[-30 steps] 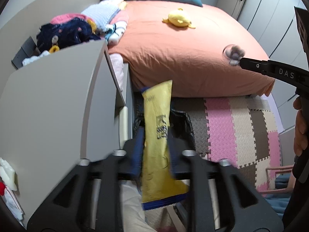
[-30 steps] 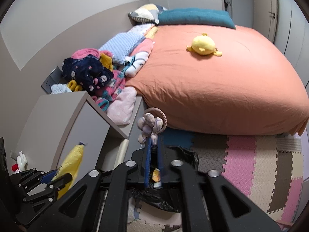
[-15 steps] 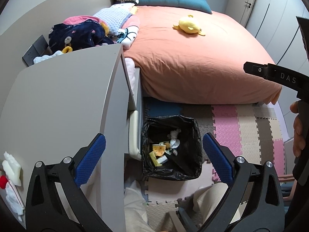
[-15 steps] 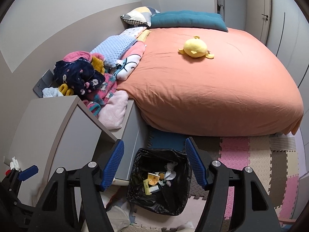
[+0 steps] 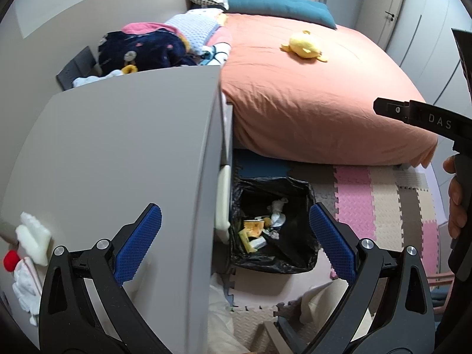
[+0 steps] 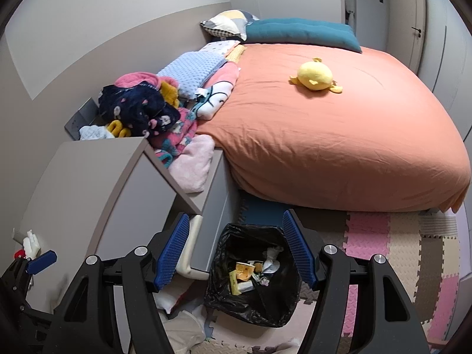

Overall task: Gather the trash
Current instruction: 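Move both open tools from the bin back over the table items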

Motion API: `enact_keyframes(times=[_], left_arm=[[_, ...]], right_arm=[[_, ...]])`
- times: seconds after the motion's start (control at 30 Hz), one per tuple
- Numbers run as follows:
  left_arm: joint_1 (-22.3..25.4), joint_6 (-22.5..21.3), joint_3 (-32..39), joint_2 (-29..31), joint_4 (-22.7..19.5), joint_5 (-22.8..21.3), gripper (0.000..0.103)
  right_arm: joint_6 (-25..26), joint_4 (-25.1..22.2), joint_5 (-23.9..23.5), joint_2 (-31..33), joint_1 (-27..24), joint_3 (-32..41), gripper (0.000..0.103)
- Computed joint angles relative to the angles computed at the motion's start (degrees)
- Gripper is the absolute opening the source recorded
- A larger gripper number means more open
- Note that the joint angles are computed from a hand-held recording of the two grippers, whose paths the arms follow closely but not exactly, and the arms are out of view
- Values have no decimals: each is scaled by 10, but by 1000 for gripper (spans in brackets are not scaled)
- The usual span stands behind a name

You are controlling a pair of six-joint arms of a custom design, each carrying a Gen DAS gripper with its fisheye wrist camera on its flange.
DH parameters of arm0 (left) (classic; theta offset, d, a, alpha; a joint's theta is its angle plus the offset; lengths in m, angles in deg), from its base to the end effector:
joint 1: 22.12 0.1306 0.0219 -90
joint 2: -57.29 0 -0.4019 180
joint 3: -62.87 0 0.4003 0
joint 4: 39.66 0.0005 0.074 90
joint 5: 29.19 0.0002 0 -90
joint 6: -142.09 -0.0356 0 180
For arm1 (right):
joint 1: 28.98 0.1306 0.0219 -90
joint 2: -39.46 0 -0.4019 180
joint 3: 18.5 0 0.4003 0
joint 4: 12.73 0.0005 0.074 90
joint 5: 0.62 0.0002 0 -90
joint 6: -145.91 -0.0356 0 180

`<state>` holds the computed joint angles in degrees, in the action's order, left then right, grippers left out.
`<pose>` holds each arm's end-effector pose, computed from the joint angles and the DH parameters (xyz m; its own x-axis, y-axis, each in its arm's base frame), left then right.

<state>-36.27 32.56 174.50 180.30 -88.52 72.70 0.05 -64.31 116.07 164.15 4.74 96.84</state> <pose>0.6644 -0.1756 0.2941 -0.6802 0.5089 -0.5276 0.6003 0.7998 -0.0026 0.5888 0.3731 0.3034 -0.6683 0.4430 -0.5976 0.4252 0.8866 0.1818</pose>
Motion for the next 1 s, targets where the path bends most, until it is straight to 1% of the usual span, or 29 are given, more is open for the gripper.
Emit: enact_keyframes(times=[0.37,0.77,0.87,1.0], left_arm=[[43,17,-25,-23,16,5,97],[77,26,-45,-43,32,8,97],[87,28,-47,-46,34,6,97],[104,34,-50,-47,35,4,97]], right_arm=[[29,-28,2,48,22,94,67],[54,-51,-4,98,40,185,67],[65,-63,-6,118,45,221,67],[80,-87,-11,155,53,286,67]])
